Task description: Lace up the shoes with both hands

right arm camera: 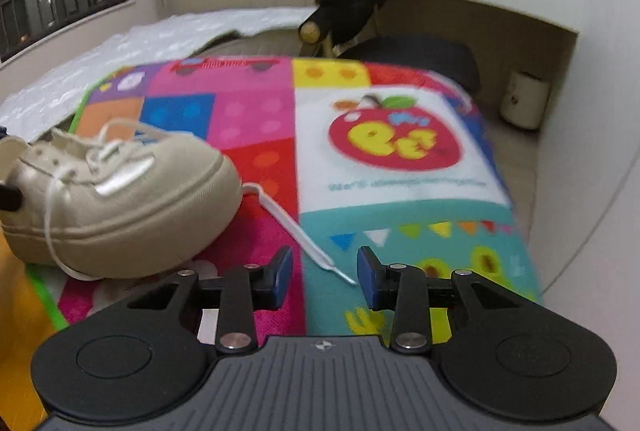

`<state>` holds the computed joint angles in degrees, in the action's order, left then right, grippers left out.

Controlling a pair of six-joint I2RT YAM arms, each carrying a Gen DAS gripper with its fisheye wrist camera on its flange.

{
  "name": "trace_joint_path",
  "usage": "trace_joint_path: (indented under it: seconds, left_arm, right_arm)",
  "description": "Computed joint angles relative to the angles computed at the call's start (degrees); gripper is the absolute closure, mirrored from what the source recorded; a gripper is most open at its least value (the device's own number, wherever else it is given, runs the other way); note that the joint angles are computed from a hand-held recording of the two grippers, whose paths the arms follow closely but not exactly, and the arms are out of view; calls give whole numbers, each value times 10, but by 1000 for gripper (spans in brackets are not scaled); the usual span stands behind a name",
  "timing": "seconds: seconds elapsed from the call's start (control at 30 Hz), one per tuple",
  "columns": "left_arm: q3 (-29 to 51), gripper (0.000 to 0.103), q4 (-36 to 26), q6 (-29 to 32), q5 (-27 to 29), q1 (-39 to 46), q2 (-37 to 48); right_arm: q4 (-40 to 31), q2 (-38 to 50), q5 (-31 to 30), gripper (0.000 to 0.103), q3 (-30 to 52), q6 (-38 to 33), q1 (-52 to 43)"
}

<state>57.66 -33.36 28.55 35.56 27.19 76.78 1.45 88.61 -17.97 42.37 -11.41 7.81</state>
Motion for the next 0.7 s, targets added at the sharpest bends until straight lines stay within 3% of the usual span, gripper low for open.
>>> trace_joint_path:
  seconds: [0.1, 0.2, 0.37, 0.5, 0.7]
  left_arm:
    - [-8, 4, 12, -23, 0, 4, -5]
    - [-14, 4, 22, -35, -3, 2, -10]
    - [-12, 3, 36, -51, -11, -1, -6]
    - [-12, 2, 48, -77, -17, 3, -7]
    - [-42, 3, 13, -12, 23, 14, -86]
  right_arm:
    - [-20, -6, -36, 102, 0, 6, 2]
    - [-71, -68, -93, 102, -13, 31, -29]
    - [-121, -208, -212, 102, -15, 110, -160]
    - [-107, -310, -335, 102, -5, 190, -275]
    - [-15, -387, -445, 102, 6, 303, -319]
